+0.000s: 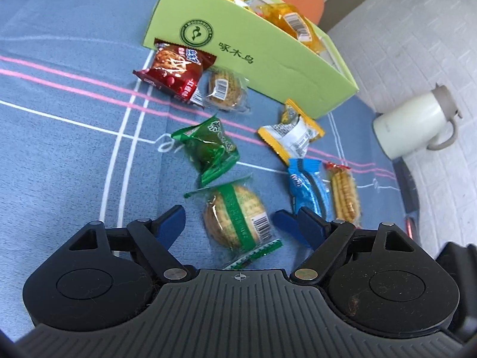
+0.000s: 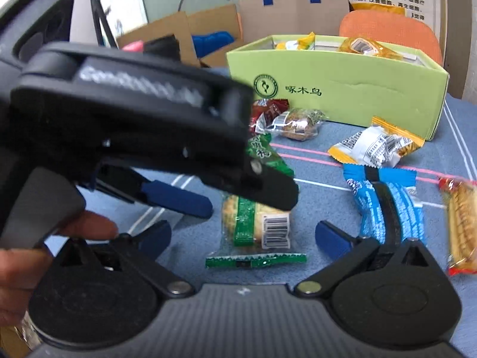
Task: Organize snacks
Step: 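Move the left gripper over the round cracker pack with green band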
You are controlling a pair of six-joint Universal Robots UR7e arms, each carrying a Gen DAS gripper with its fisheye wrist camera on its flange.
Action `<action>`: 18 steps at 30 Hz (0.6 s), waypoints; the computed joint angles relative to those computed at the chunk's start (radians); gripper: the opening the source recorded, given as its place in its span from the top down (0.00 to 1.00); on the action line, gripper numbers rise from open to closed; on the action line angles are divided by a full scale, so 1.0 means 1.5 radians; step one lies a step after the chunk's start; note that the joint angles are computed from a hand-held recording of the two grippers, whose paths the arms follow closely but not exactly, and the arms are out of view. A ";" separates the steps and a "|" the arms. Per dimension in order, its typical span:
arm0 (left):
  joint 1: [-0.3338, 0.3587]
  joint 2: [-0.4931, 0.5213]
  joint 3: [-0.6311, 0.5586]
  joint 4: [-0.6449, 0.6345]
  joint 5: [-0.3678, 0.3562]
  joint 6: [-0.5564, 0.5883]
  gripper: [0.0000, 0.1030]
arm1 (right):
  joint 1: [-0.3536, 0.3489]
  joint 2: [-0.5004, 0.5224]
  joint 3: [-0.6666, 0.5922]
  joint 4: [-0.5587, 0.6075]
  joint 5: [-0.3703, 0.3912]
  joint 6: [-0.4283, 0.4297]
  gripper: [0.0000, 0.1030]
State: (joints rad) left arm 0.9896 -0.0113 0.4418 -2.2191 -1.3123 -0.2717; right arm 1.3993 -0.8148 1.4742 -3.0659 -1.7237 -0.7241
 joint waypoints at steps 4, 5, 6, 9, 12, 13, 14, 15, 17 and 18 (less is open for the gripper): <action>0.001 -0.001 0.009 -0.014 -0.003 0.001 0.35 | -0.004 0.003 0.011 -0.046 0.011 -0.022 0.01; 0.001 -0.002 0.012 -0.018 -0.003 0.002 0.35 | -0.006 0.003 0.011 -0.044 0.015 -0.017 0.01; 0.001 -0.003 0.013 -0.022 -0.005 0.002 0.36 | -0.007 0.003 0.008 -0.039 0.017 -0.015 0.01; 0.001 0.001 0.006 -0.018 -0.004 -0.003 0.38 | -0.006 0.009 0.001 -0.042 0.017 -0.025 0.01; 0.003 -0.002 0.013 -0.025 -0.009 -0.004 0.38 | -0.007 0.008 0.012 -0.070 0.014 -0.042 0.02; 0.002 -0.002 0.014 -0.026 -0.009 -0.003 0.39 | -0.008 0.007 0.015 -0.076 0.013 -0.045 0.02; 0.002 -0.001 0.012 -0.025 -0.009 -0.002 0.40 | -0.009 0.006 0.016 -0.077 0.014 -0.043 0.02; 0.002 -0.001 0.011 -0.025 -0.009 -0.003 0.40 | -0.008 0.004 0.022 -0.082 0.016 -0.041 0.03; 0.001 -0.002 0.015 -0.029 -0.007 -0.002 0.42 | -0.009 0.005 0.019 -0.081 0.020 -0.044 0.04; 0.002 -0.003 0.015 -0.028 -0.007 -0.003 0.42 | -0.009 0.005 0.019 -0.079 0.023 -0.044 0.04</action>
State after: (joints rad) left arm 0.9924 -0.0154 0.4648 -2.2616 -1.3235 -0.2759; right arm 1.3852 -0.8069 1.5023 -3.1842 -1.6897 -0.7893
